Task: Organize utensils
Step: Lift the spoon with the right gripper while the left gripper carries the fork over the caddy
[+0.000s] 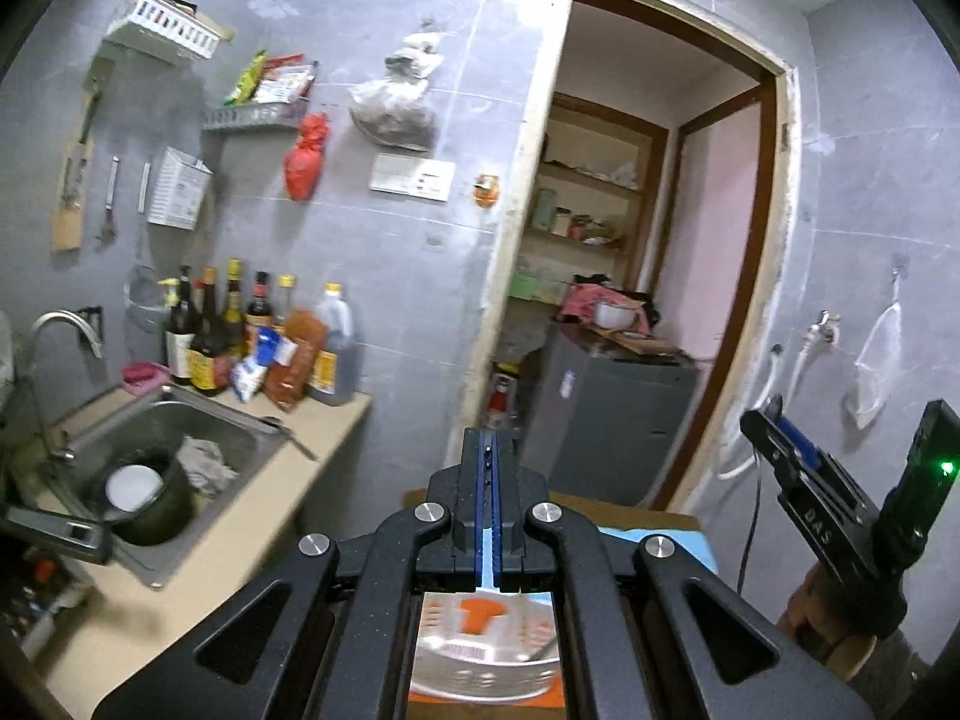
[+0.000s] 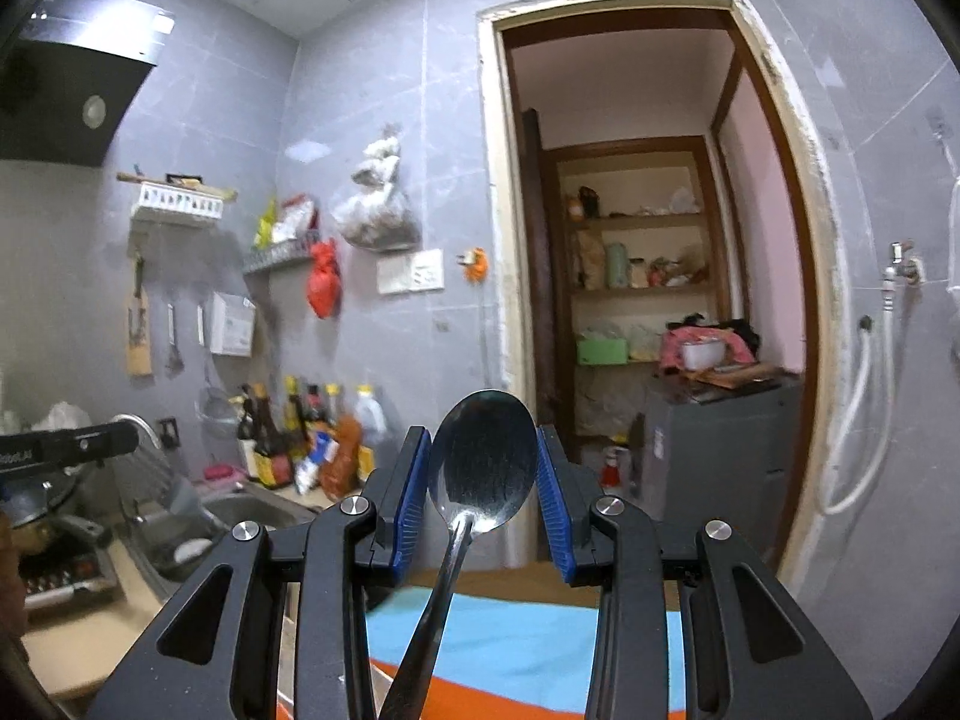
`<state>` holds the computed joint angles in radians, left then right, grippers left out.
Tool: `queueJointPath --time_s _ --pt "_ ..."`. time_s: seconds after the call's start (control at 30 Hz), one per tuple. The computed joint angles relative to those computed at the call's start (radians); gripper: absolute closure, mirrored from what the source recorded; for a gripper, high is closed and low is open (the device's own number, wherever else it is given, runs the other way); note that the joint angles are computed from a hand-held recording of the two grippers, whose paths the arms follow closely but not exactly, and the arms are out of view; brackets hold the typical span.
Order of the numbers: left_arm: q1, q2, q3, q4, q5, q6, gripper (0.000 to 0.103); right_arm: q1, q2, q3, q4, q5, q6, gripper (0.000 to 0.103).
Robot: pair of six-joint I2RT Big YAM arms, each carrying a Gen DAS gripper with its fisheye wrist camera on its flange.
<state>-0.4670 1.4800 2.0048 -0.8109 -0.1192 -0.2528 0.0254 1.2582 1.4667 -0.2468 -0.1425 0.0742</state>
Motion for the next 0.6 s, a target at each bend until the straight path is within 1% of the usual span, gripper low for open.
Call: queueJointPath --time_s 0.2,0.33,0.5,0.6 --pt "0.032 -0.042 -0.080 -0.006 -0.034 0.044 0.103 0.064 0.045 -0.012 0.102 0.003 0.067 0.071" --pt "0.052 -0.046 -0.116 -0.021 -0.042 0.050 0.103 0.091 0.075 -0.029 0.160 0.010 0.103 0.071" --pt "0.063 -0.027 -0.123 -0.060 -0.056 0.082 0.103 0.114 0.105 -0.049 0.213 0.040 0.100 0.071" --pt "0.064 -0.009 -0.120 -0.079 -0.051 0.108 0.103 0.125 0.126 -0.051 0.217 0.061 0.077 0.071"
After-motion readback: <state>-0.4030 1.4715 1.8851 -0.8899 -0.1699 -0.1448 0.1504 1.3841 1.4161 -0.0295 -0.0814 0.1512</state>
